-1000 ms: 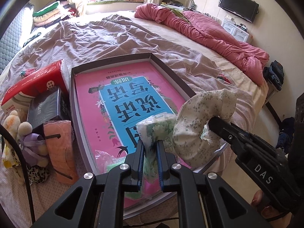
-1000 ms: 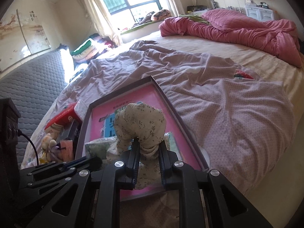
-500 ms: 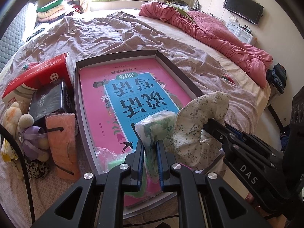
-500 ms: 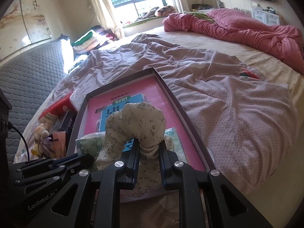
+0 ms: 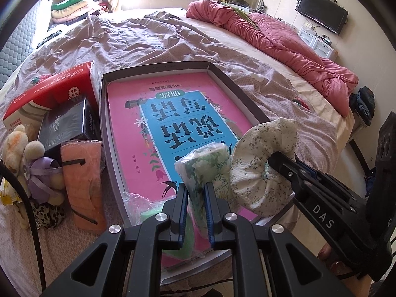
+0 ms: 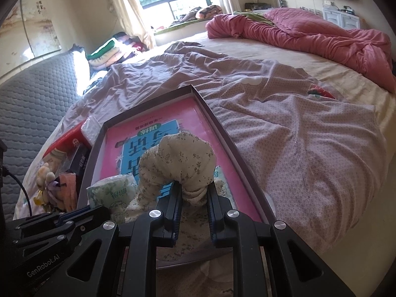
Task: Organize soft objects
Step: 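Lower the tissue pack and open the left gripper while the right gripper releases the scrunchie onto the tray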
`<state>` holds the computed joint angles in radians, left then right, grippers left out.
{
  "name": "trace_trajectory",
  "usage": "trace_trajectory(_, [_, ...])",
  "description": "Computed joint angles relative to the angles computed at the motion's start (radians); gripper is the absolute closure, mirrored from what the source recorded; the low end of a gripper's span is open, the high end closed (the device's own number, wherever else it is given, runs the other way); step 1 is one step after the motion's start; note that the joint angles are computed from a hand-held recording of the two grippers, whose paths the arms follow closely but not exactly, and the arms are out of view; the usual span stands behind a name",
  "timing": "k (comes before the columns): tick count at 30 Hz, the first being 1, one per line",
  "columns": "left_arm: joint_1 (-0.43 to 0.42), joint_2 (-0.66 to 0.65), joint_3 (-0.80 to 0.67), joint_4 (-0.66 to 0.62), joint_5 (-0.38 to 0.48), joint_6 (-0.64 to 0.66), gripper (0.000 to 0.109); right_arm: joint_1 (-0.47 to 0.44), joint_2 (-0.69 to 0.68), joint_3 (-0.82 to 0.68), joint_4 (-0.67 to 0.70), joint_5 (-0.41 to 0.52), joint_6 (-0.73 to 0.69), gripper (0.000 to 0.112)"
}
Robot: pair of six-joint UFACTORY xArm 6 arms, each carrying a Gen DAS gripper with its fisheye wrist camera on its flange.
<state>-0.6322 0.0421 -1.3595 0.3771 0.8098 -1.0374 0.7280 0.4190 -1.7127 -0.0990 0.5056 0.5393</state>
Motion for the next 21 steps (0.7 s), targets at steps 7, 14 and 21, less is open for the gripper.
trace_trajectory(7, [0.005,-0.002,0.005,-0.01,-0.009,0.002,0.094,0.004,0.006,-0.006,0.002,0.004,-0.008,0.088])
trace_trajectory(14, [0.006,-0.003,0.006,-0.012,-0.011,0.002,0.094,0.002,-0.004,0.005,-0.027,0.004,0.019,0.086])
trace_trajectory(21, [0.003,0.004,-0.005,-0.017,-0.004,0.012,0.094,-0.005,-0.015,0.017,-0.048,0.012,0.059,0.068])
